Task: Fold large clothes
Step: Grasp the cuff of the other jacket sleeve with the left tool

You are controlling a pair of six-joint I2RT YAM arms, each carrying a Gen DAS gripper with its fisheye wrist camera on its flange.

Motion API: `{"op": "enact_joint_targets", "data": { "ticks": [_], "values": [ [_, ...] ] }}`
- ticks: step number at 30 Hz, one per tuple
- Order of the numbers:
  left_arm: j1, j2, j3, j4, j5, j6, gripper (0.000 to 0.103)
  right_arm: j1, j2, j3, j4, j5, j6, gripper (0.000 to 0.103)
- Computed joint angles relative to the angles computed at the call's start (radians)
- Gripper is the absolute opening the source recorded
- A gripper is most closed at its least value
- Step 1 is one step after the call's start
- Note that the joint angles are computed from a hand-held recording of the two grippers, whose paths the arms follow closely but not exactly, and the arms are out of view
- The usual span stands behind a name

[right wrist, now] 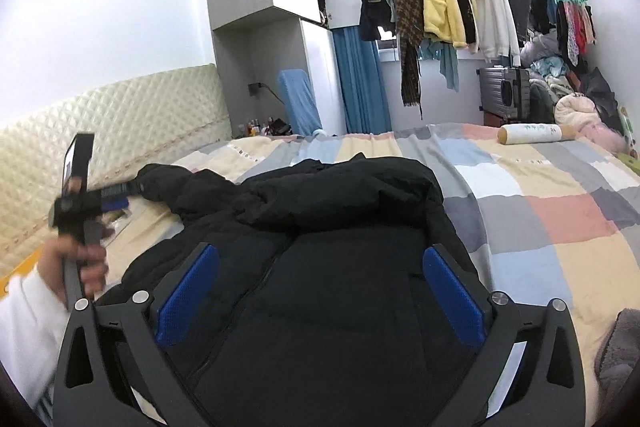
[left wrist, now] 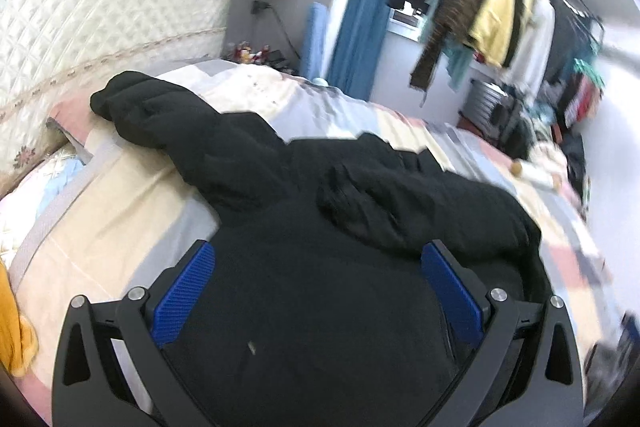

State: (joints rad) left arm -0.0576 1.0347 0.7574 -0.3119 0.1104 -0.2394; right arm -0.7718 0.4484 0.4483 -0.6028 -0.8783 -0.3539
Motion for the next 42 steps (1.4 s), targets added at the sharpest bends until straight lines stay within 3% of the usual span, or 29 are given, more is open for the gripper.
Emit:
{"op": "enact_joint_targets", "data": {
  "ticks": [5, 9, 16, 26, 32, 35, 37, 39, 42],
  "values": [
    [0.25, 0.243, 0.225, -0.015, 0.182, 0.077, 0.103, 0.107, 0.044, -0.023, 0.054, 0.103, 0.051, 0.103],
    [0.398, 0.433, 0.396, -0.025, 0.269, 0.104, 0.103, 0.175, 0.05, -0.033, 0.079, 0.184, 0.078, 0.103],
    [0.596, 0.792, 0.68, -0.025, 0.423, 0.03, 0.102, 0.277, 0.122, -0.035, 0.139, 0.297, 0.163, 0.103],
    [0.654, 1.22, 1.085, 0.028, 0.452, -0.146, 0.102, 0.412, 0.335, -0.017, 0.283, 0.46, 0.358, 0.103],
    [0.642, 1.474, 1.435, -0.103, 0.392, -0.186, 0.102, 0.518, 0.445, 0.005, 0.373, 0.6, 0.438, 0.103],
    [0.642, 1.529, 1.477, -0.051, 0.406, -0.246, 0.102, 0.562, 0.509, 0.019, 0.406, 0.644, 0.462, 0.103],
    [0.629, 1.516, 1.449, 0.009, 0.368, -0.235, 0.091, 0.588, 0.542, 0.029, 0.423, 0.67, 0.462, 0.103],
    [0.613, 1.512, 1.46, 0.01, 0.333, -0.21, 0.056, 0.614, 0.557, 0.032, 0.434, 0.702, 0.456, 0.103],
    [0.604, 1.49, 1.454, 0.009, 0.329, -0.214, 0.024, 0.63, 0.558, 0.038, 0.433, 0.721, 0.453, 0.103]
  ]
}}
